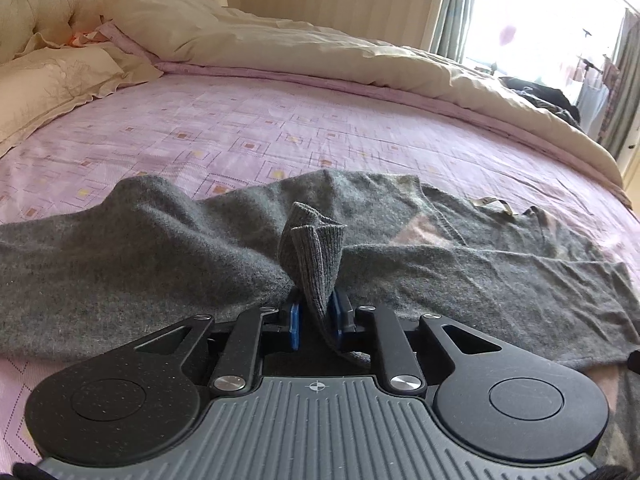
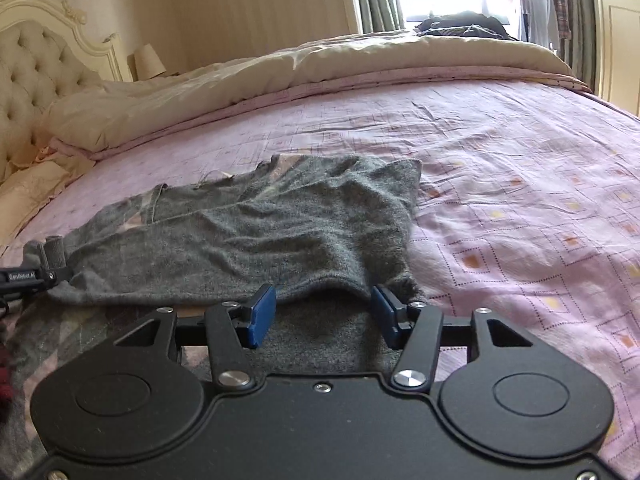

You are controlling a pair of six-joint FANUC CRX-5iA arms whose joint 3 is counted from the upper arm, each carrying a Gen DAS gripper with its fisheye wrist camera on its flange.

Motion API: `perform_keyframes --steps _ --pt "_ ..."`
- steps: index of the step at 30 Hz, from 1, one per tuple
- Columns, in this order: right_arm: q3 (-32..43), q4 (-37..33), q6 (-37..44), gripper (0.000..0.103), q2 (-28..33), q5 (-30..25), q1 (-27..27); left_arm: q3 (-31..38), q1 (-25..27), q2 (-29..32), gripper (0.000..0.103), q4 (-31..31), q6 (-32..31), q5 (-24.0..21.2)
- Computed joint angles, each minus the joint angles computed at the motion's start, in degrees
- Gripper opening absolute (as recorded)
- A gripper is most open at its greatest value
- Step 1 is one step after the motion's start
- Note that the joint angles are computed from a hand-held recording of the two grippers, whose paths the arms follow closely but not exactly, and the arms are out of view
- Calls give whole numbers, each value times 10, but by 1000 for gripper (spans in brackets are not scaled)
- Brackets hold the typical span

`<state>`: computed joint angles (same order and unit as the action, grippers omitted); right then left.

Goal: Fold small clothes
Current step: 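Lift the held sleeve with the left tool and carry it across the body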

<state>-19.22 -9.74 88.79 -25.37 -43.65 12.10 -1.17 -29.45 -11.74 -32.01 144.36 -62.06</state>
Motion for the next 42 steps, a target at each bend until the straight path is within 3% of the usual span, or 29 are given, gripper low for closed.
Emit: perform_keyframes --steps 4,10,14,18,24,25,26,28,35,39,42 --pt "-45 81 -74 60 -42 51 59 -46 -9 -29 21 -28 35 55" --pt "-57 101 -104 61 -44 65 107 -48 -4 -38 23 -21 44 54" --pt "-80 142 -162 61 -37 72 128 -43 -15 -43 27 -39 70 22" --pt "-139 223 -225 61 -54 111 152 -60 1 -64 27 -17 37 25" --pt "-157 295 -257 70 -55 104 181 -76 3 -89 31 -11 -8 21" --pt "-163 313 -268 70 -56 103 186 -75 -3 -91 37 -18 -6 16" --pt "-168 328 -279 70 -57 105 190 -66 -21 -87 54 -42 10 -9" --pt "-176 345 -292 70 -61 110 193 -67 -46 -98 65 -77 48 -34" --pt "-226 441 -344 70 -89 150 208 -98 -81 -178 77 -149 119 -130" --pt "-249 477 -345 70 -103 175 214 -121 -30 -239 78 -144 110 -171" --pt "-245 478 -339 70 -98 170 218 -139 40 -283 78 -125 100 -185"
